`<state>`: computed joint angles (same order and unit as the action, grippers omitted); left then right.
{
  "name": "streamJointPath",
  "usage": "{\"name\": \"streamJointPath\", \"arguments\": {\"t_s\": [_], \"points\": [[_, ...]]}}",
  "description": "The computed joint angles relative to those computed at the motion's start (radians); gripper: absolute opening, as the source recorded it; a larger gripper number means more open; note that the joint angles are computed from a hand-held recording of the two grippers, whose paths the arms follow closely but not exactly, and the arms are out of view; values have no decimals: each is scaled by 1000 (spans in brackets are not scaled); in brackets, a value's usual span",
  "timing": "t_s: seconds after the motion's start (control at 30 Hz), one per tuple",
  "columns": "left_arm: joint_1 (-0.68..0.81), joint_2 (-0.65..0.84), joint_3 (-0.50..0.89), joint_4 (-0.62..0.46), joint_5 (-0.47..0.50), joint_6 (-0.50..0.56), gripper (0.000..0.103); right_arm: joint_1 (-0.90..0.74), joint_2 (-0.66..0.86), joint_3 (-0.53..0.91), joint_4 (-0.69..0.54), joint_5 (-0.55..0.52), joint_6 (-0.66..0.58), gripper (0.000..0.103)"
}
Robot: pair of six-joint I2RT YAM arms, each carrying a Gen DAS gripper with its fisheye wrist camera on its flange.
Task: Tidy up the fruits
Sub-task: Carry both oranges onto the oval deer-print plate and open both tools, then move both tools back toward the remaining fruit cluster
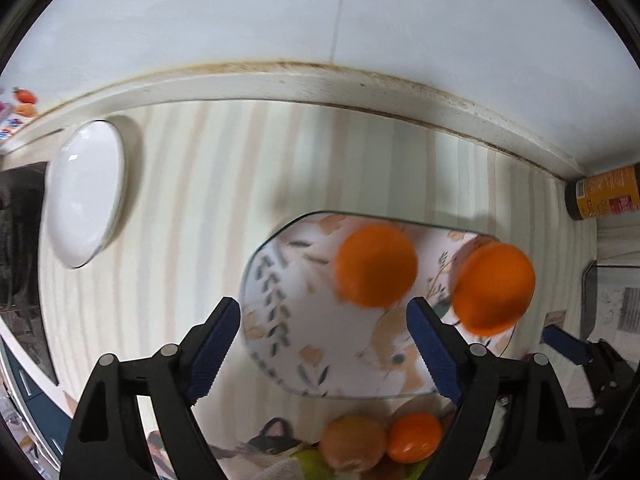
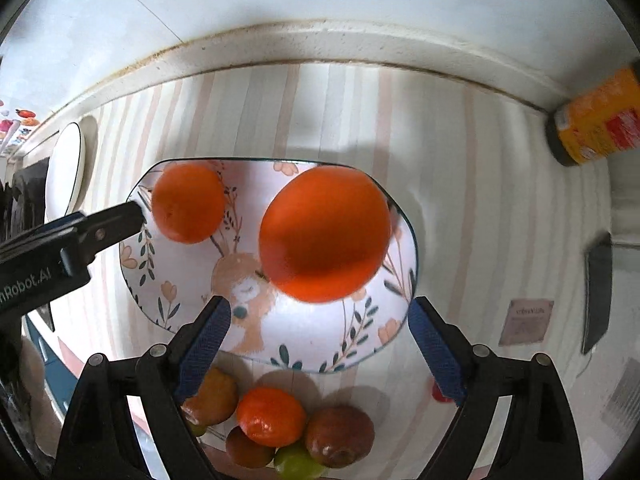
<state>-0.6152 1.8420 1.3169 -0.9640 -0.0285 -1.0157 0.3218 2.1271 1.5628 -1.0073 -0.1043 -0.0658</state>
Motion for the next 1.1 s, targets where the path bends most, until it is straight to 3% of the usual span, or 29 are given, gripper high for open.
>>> {"name": "streamJointPath", "arguments": {"t_s": [0.3,0.43,0.77,1.1], "points": [[-211,-135,-3,-143,-198,-164,85,51,-327,-353,198,71,92,92],[-307,-195,-3,-210,-261,-244,85,70,-506,-468,224,86,125,92],[-523,-249,70,-380,-361,-419,85,115,-845,-568,132,103,191,92],[-692,-229,241,-585,-462,-584,85,123,-1076,-562,-17,92,221,92]]}}
